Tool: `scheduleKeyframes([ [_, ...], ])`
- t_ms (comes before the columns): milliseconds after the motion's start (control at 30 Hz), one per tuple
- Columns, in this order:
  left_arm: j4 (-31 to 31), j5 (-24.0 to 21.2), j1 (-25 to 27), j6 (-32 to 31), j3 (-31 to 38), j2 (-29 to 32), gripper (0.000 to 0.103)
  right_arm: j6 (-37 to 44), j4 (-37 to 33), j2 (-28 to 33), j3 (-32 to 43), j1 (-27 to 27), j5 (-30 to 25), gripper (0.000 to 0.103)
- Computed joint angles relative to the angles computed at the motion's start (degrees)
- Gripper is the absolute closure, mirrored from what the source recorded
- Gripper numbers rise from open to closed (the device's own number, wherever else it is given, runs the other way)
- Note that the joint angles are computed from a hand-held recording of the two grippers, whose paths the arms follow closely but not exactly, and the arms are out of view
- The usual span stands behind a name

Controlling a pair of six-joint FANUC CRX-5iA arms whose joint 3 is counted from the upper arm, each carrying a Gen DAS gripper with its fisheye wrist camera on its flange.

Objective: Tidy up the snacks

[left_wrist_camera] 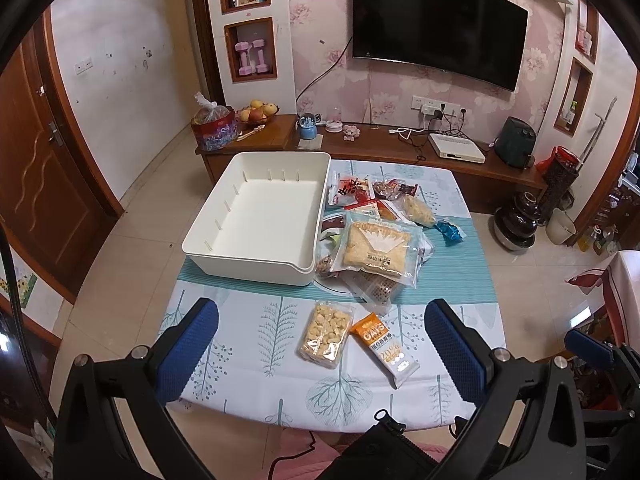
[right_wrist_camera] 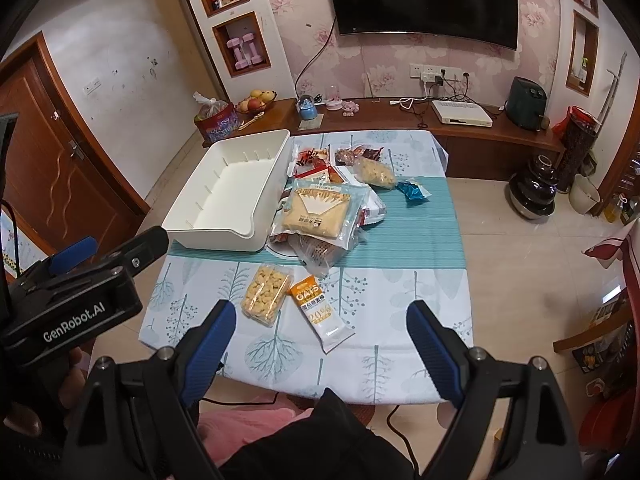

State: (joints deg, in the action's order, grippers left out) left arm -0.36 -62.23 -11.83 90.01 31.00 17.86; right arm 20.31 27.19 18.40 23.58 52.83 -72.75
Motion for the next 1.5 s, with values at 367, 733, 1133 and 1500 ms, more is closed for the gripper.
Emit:
scheduleKeyframes([
  [367, -0.48, -0.60, -0.13, 0.15, 0.76, 0.41, 0.000, 1.33, 0.51, 1.12, 1.53, -0.86, -0.95, 0.015],
  [733, -5.78, -2.02, -2.41, 3.77, 5.31, 2.78, 0.000, 4.33, 2.08, 1.06, 1.52, -1.14, -1.60, 0.015],
  [1133, -5.91, -10.28, -1.39, 4.69, 11.76, 8.30, 0.000, 6.97, 1.44, 2.32, 1.77, -3.31, -0.48, 0.015],
  [1500, 4.61, -15.32, 3.93, -2.86, 14.99, 17.33, 0.000, 11.44, 1.56, 7.88, 3.21, -5.44, 0.95, 0.015],
])
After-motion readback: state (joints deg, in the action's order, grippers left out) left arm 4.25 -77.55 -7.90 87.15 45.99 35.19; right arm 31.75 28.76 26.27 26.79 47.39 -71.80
